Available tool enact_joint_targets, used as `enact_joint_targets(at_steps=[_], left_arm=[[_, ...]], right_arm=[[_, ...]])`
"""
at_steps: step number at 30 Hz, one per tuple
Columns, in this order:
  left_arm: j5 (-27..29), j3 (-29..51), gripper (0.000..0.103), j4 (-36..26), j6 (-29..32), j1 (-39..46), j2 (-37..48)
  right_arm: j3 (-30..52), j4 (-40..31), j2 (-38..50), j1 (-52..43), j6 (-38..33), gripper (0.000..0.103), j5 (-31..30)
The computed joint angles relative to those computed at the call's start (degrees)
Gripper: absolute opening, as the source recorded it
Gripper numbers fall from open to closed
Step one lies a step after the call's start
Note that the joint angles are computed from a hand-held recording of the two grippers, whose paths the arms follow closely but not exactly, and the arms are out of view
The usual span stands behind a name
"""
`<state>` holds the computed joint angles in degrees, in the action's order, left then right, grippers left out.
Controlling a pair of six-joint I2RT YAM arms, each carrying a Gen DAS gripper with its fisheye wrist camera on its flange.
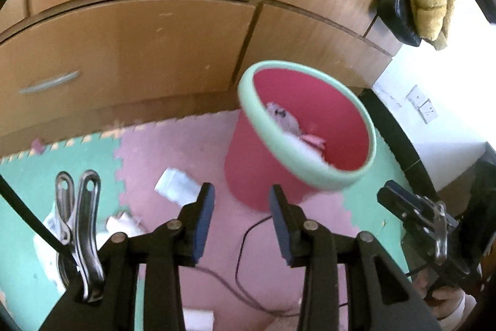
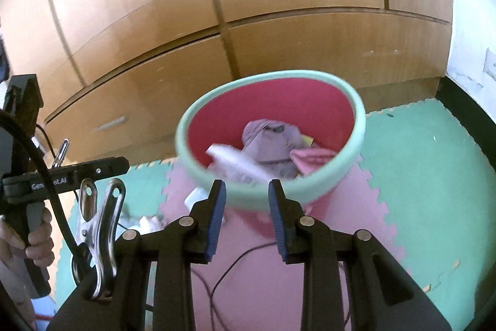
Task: Collect trash
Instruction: 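Withdraw both open tools from the bin toward the tissue and mask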
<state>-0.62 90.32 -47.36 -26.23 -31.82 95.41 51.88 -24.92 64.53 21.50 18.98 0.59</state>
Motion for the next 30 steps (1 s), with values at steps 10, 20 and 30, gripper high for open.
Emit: enact_joint_targets(at_steps=[10, 20, 30], left_arm=[[-6.82, -15.68, 0.054, -6.15, -14.55, -4.68, -13.79], [0.73, -32.04, 0.055, -1.61, -28.03, -5.64, -16.89], [9.05, -41.47, 0.055, 9.12, -35.35, -5.52, -9.57]], right_arm=[[-8.36, -6.13, -12.28, 14.64, 7.91, 0.03, 5.91], [-13.47, -6.57, -15.08, 25.4, 14.98, 0.03, 10.32], [-17.06, -3.71, -11.56, 28.38, 18.26, 0.035, 8.46]])
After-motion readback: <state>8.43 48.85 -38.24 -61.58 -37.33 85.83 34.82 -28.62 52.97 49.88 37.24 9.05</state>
